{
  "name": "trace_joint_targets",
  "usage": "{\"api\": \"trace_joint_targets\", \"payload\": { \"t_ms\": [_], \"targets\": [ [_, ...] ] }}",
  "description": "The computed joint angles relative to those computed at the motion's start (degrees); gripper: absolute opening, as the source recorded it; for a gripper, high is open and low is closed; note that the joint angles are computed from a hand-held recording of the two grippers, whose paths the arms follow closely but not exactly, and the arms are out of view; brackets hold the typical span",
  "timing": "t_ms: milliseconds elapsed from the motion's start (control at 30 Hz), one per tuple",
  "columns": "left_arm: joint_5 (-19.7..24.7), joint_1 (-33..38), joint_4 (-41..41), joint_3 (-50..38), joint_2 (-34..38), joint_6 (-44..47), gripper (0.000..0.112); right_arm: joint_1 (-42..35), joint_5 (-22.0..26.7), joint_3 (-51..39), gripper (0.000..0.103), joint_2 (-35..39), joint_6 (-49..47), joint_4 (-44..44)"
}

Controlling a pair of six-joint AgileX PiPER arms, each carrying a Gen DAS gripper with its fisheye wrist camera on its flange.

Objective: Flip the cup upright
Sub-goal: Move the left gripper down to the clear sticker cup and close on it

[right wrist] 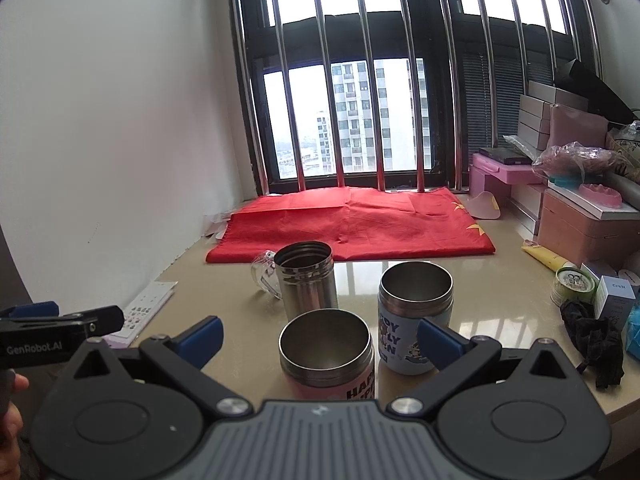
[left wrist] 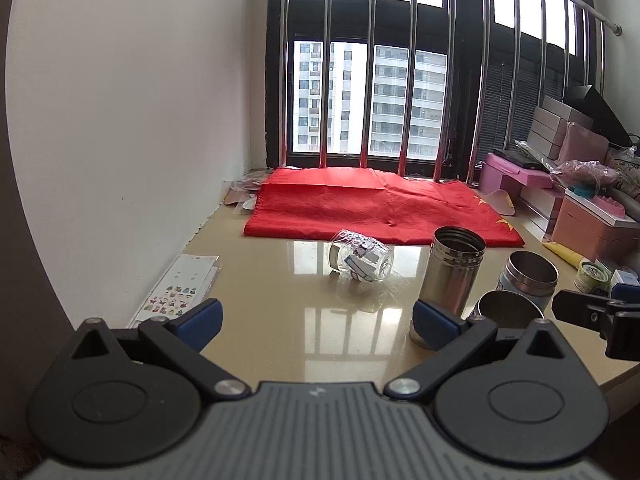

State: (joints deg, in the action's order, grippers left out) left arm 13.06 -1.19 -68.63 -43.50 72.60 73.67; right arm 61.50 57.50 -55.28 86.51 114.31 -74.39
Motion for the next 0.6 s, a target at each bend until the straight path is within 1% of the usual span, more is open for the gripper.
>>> {"api": "trace_joint_targets", "payload": {
  "t_ms": [167,233,300,400,467,567,600],
  "targets": [
    [-0.9,-0.6,-8.2,-7.0,9.2,7.5,0.103,-7.7,-6.9,-3.7,0.103,2.8,-1.9,-2.9],
    [-0.4,-0.5,-7.9,-10.8,13.1,6.6,0.103,-11.0,-10.2,-6.0,0.103,4.5,-2.7,-3.8],
    [0.1,-0.5,-5.4,-14.7,16.7,3.8,0.103,-14.0,-13.3,-8.8,0.103,6.4,-4.0,-4.1],
    [0.8,-0.9,3.8,-22.0,22.7,-4.8,0.103,-17.5,-16.5,-13.3,0.103,9.7,-6.4,-3.6],
    [1.8,-1.3,14.1,-27.5,26.8,-15.2,0.103,-19.8,-18.1,-17.0,0.103,12.3,-8.5,-2.2],
    [5.2,-1.8,25.2,-36.6,33.0,-26.2,0.103,-22.9,-20.1,-22.1,0.103,15.5,-12.1,1.3],
    [6.4,-2.1,30.2,-40.3,35.4,-30.8,0.103,-23.6,-20.2,-23.8,0.103,16.5,-13.5,2.7]
  ]
}}
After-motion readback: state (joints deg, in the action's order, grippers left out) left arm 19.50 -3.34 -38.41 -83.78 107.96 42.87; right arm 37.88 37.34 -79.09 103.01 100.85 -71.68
